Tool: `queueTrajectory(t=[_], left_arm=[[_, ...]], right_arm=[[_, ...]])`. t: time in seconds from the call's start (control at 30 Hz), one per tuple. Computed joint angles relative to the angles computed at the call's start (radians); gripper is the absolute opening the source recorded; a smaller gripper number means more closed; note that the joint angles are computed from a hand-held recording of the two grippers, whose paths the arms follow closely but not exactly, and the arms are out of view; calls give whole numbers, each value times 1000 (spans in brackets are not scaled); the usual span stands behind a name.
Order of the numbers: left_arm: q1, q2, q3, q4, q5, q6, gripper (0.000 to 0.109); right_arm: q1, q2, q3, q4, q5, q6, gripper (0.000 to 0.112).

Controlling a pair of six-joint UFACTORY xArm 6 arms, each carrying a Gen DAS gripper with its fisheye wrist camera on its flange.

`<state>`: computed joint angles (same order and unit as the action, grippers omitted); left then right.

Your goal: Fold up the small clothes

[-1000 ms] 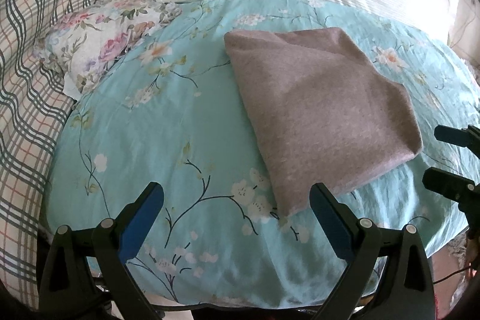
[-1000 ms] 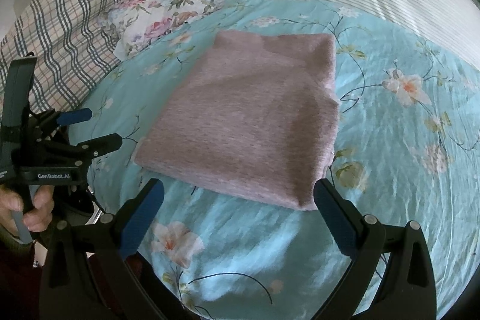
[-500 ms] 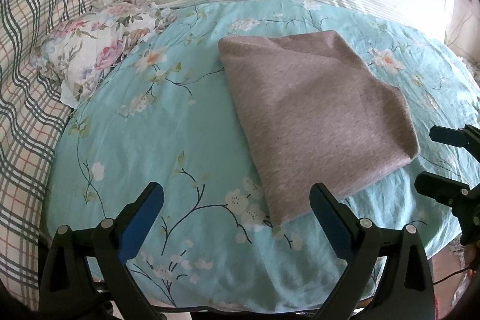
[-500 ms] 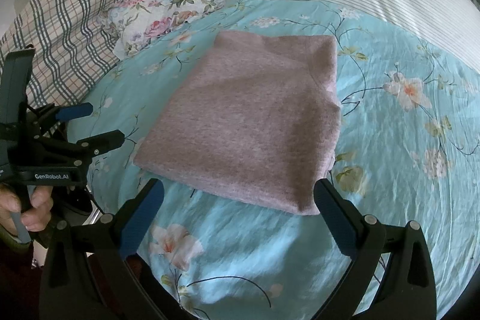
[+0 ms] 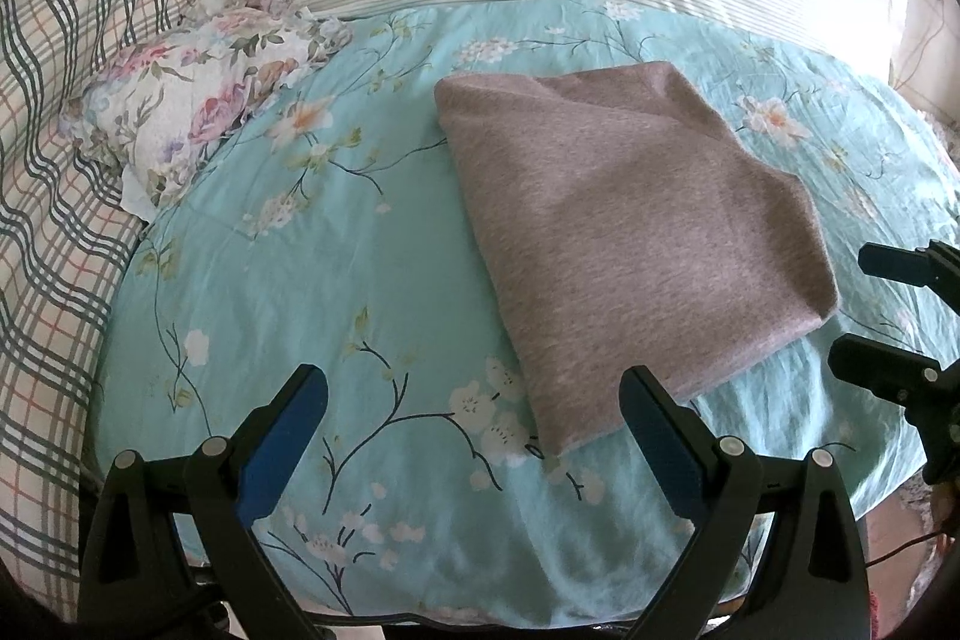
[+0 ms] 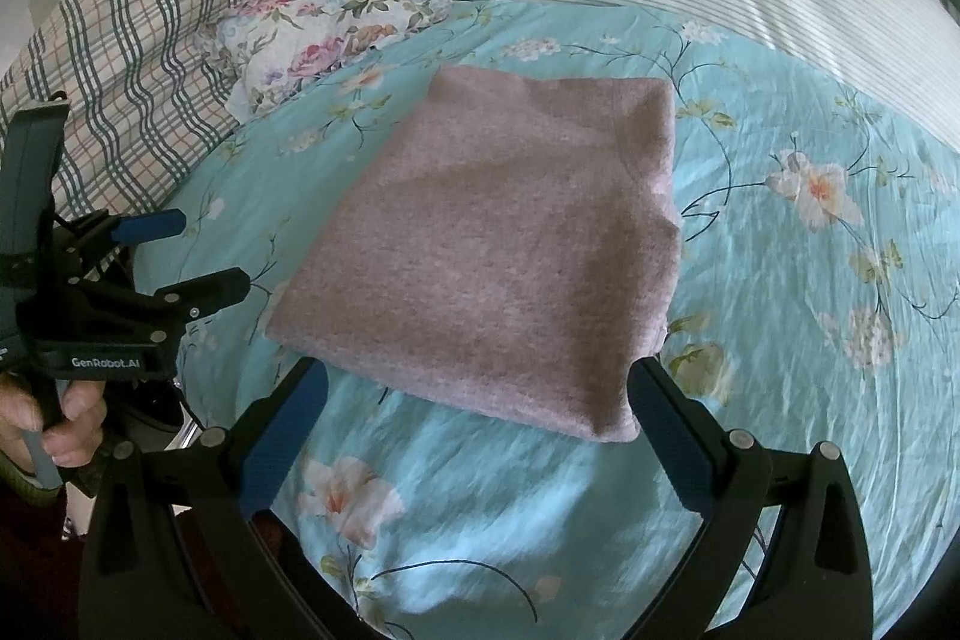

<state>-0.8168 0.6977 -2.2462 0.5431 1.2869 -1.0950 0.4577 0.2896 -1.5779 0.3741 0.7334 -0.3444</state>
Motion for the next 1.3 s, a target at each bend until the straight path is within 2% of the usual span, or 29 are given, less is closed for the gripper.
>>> queueTrajectory(t=[1.0,1.3], left_arm=[[-2,10,-18,3,7,3,98],[2,36,-68,4,25,26,98]], right_arm=[[4,7,-12,-6,0,8,100],[4,11,-21,-8,2,10,100]])
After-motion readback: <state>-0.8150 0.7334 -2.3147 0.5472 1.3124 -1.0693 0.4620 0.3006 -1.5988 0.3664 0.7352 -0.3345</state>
